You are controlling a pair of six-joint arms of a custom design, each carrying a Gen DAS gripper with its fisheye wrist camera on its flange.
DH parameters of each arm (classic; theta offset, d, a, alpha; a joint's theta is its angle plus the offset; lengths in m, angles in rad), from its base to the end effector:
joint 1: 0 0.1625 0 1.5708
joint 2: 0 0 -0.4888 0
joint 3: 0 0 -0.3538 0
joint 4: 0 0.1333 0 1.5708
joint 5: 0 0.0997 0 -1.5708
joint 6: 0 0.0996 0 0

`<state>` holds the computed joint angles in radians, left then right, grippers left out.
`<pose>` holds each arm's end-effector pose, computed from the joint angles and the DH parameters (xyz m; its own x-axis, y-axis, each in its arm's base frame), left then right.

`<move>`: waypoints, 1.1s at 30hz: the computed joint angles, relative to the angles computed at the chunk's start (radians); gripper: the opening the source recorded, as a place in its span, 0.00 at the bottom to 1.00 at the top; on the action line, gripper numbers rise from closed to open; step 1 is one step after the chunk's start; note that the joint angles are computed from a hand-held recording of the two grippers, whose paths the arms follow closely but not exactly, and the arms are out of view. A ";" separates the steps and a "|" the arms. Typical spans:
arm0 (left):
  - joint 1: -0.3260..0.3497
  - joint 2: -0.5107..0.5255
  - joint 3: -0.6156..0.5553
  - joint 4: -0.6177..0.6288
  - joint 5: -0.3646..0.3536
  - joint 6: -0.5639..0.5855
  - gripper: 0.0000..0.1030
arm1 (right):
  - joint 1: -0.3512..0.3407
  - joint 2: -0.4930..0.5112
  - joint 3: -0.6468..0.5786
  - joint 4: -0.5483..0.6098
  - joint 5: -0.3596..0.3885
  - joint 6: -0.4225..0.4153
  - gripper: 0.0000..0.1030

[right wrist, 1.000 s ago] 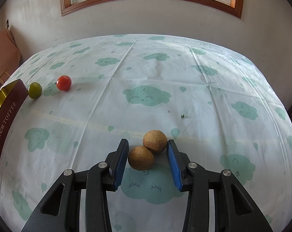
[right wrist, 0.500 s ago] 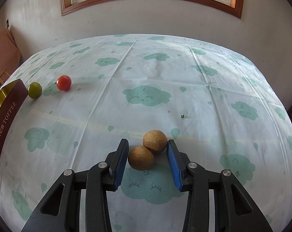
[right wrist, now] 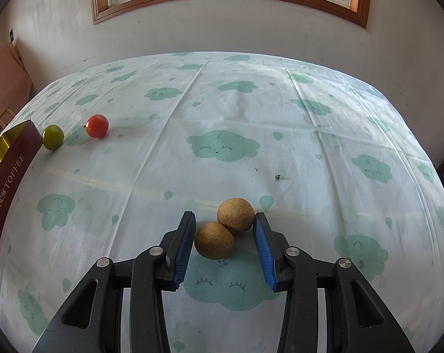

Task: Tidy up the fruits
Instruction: 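Carry the red tomato into the gold tray and open the left gripper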

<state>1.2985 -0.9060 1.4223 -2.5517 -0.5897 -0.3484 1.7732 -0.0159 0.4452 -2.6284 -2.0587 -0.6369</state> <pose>0.0136 -0.7546 0.3677 -0.6797 -0.4905 -0.5454 0.0089 0.7379 -0.6748 0.2744 -0.9061 0.0104 -0.6435 -0.3971 0.6544 -0.6783 0.6921 -0.2470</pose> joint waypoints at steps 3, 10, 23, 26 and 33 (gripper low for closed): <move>0.005 0.002 -0.005 0.022 -0.004 -0.014 0.27 | 0.000 0.000 0.000 0.000 0.000 0.000 0.41; 0.009 0.006 -0.004 0.013 -0.002 -0.003 0.27 | 0.000 0.000 0.000 0.000 0.000 0.000 0.41; 0.007 0.006 -0.001 0.010 -0.003 -0.003 0.28 | 0.000 0.000 0.001 -0.002 -0.001 0.000 0.41; 0.007 0.006 -0.002 0.012 -0.002 -0.004 0.29 | 0.001 -0.001 0.002 -0.002 -0.001 0.000 0.41; 0.007 0.001 0.003 0.007 -0.003 -0.004 0.33 | 0.001 -0.001 0.002 -0.002 -0.001 0.000 0.41</move>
